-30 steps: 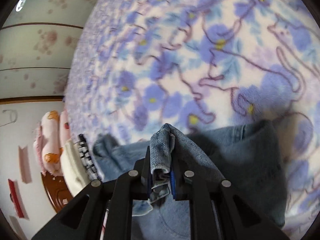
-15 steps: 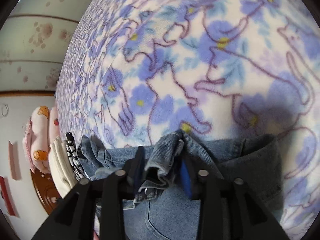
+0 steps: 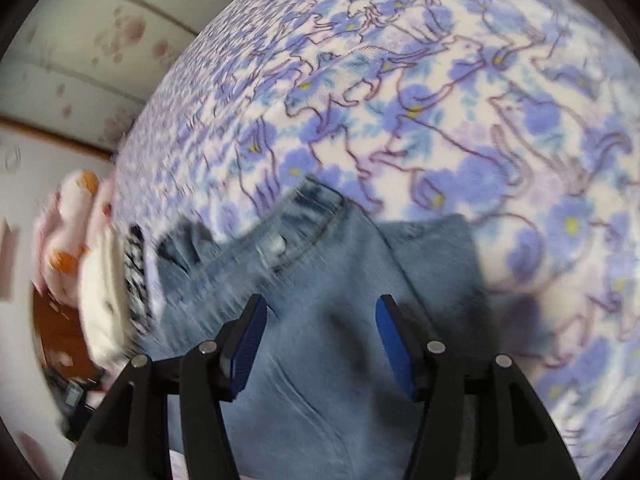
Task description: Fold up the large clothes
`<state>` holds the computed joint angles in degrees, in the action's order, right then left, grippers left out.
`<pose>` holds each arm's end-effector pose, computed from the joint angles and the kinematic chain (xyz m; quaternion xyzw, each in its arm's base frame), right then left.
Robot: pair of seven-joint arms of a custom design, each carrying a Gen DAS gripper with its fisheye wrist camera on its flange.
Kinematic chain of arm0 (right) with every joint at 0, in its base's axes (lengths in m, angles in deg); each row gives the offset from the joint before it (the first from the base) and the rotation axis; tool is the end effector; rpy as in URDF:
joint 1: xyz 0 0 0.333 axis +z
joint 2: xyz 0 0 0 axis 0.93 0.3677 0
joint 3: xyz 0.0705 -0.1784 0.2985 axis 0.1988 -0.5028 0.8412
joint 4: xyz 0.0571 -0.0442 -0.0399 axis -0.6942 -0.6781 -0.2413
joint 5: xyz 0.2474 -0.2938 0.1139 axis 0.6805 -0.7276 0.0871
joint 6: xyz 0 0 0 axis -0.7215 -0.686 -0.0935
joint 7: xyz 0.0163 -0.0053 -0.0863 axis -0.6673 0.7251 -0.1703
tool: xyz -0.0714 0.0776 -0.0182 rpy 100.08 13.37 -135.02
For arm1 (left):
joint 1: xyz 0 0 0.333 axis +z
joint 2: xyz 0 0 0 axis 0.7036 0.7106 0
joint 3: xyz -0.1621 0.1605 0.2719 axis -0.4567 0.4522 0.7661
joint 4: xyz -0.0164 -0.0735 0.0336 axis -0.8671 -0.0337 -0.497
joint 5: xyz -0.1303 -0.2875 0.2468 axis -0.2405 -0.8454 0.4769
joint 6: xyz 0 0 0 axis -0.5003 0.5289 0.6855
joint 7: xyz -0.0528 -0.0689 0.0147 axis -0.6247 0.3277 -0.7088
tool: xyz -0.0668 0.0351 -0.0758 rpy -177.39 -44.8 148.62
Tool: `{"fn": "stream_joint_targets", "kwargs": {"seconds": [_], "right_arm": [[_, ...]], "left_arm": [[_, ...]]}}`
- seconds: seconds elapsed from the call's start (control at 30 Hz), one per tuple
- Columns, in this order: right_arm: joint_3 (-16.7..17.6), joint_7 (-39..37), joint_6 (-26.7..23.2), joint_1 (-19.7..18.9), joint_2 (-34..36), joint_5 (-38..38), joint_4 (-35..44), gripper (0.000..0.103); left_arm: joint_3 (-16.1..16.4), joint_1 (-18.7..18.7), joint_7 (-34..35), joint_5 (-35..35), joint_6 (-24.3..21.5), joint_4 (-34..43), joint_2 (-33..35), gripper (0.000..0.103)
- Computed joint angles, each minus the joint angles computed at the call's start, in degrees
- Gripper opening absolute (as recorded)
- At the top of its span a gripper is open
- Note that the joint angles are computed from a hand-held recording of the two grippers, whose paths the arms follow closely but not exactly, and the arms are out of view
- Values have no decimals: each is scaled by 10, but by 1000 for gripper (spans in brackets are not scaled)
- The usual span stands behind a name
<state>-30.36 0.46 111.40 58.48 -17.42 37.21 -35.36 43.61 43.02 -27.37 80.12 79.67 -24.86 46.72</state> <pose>0.6690 -0.1306 0.5451 -0.5821 0.7769 0.0503 0.2345 0.6303 -0.0934 0.5187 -0.8579 0.4610 -0.2233 0.0399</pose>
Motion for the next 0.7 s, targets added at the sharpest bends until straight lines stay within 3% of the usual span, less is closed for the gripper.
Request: {"fn": "stream_joint_targets", "kwargs": {"seconds": [0.1,0.27,0.53,0.63,0.67,0.7], "right_arm": [[-2,-39,24,8,-29,-33,-42,57],[-14,-54,53,18,-56,-85,-91,57],[-17,-88,63,19,-57,-106,-113,57],[-17,-101,63,18,-58,-104,-121,56],[-17,-105,66,18,-58,-105,-124,53],[-17,-114,69,18,-58,-106,-128,37]], "left_arm": [[4,8,27,2,-16,-51,-44,85],[5,8,-5,30,-28,-99,-70,85],[3,7,47,2,-90,-115,-53,85],[2,2,24,49,-125,-108,-43,85],[1,1,23,55,-124,-111,-43,85],[1,1,24,54,-121,-114,-44,85]]}}
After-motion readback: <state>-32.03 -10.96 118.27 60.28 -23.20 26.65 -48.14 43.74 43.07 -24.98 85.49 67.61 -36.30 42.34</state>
